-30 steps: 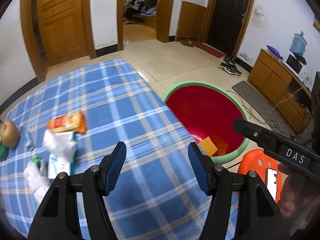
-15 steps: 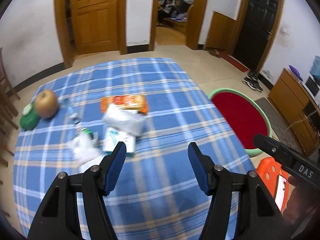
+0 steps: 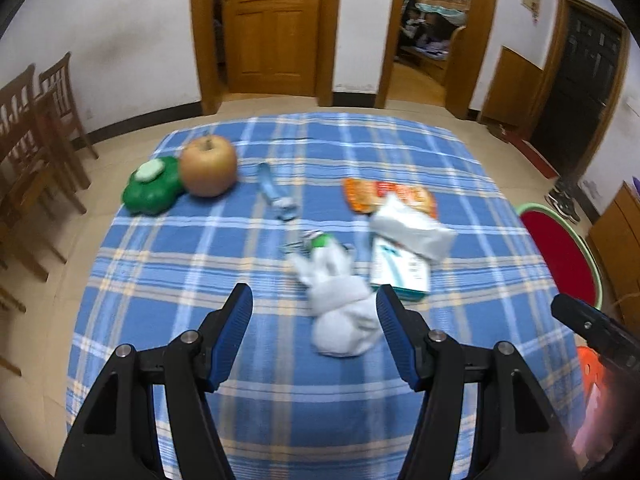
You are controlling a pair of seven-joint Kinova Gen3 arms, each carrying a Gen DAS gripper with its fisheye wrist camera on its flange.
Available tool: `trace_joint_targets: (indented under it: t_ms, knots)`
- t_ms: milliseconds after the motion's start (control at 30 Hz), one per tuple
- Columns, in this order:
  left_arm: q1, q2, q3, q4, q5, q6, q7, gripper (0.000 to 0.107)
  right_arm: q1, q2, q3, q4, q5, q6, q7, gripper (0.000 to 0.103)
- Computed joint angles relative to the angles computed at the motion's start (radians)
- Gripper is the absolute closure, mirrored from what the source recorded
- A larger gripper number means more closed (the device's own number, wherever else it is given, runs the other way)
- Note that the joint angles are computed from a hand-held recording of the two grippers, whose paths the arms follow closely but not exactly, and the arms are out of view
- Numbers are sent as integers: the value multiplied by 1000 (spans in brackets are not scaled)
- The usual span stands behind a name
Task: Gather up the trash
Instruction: 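Grasp the white knit glove with the left tool while the right tool grasps the white plastic bag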
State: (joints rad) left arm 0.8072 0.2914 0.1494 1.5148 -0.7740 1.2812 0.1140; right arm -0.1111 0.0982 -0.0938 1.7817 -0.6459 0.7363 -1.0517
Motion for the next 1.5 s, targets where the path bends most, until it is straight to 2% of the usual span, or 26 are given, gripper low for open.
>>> trace_joint_targets:
  t_ms: [400,667,800,933,1100,1267,1500]
  knots:
    - [-75,-83,19,165,22,-71,113,43,-97,118,-72,-118,65,-18,-92,30]
    - [-125,-103,27,217,37,-111,128,43,-137,195,-110,-162,108,-71,-149,30]
    - [-144,-113,30,242,37,-155,128,43,-122,229,-137,-183,94,-84,-145,31]
    - [-155,-117,34,256,37,-187,125,43,-112,247,-155,-196,87,-79,-126,52]
    - [-151,-112,33,253,31,-185,142,43,-105,242,-167,-181,83,-100,-92,61]
    - [-151,-118,36,253,32,-195,147,43,-90,220,-176,-157,63,-116,-55,65]
    - [-131,-114,45,228,17,-212,147,43,-44,147,-170,-100,-32,-121,29,65]
